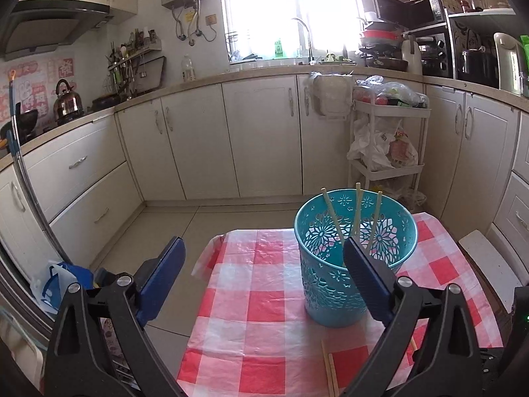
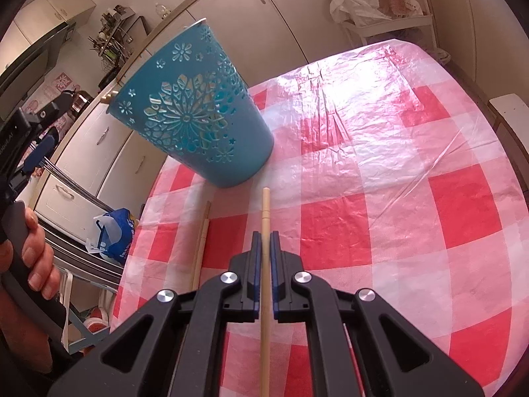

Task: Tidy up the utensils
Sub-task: 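Carry the held stick over the teal bin and open the right gripper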

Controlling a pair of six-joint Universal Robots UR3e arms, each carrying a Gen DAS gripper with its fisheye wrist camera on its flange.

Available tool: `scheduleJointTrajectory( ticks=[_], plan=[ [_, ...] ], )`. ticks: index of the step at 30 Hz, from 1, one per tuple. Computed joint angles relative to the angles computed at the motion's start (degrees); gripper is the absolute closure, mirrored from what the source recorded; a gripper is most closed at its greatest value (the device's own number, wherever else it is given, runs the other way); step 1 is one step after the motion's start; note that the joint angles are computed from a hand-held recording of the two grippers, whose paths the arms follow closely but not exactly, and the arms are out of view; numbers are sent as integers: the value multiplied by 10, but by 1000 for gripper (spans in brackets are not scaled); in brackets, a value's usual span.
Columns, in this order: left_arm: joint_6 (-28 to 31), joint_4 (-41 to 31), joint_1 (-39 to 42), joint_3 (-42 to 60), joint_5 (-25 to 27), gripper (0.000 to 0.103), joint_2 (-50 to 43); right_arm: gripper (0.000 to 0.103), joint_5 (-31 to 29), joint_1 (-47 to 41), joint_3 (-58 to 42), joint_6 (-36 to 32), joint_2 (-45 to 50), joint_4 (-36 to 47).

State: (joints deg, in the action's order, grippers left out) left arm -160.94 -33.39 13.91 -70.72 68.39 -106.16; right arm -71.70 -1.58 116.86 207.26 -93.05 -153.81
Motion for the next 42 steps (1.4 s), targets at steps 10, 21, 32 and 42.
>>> scheduleJointTrajectory(
  ticks=[10,21,32,42],
  plan=[
    [6,-78,20,73,-3,8,-30,97,10,-15,3,39,-39,-94],
    [-35,-190,65,161,-73,8,-69,97,-24,-8,-161,55,29,-163],
    [-66,-229,85,210,-96,8,-96,97,-109,29,-446,45,229,-182],
    [-76,-276,84,266,-104,8,-132,97,-169,53,-696,3,408,-115]
  ],
)
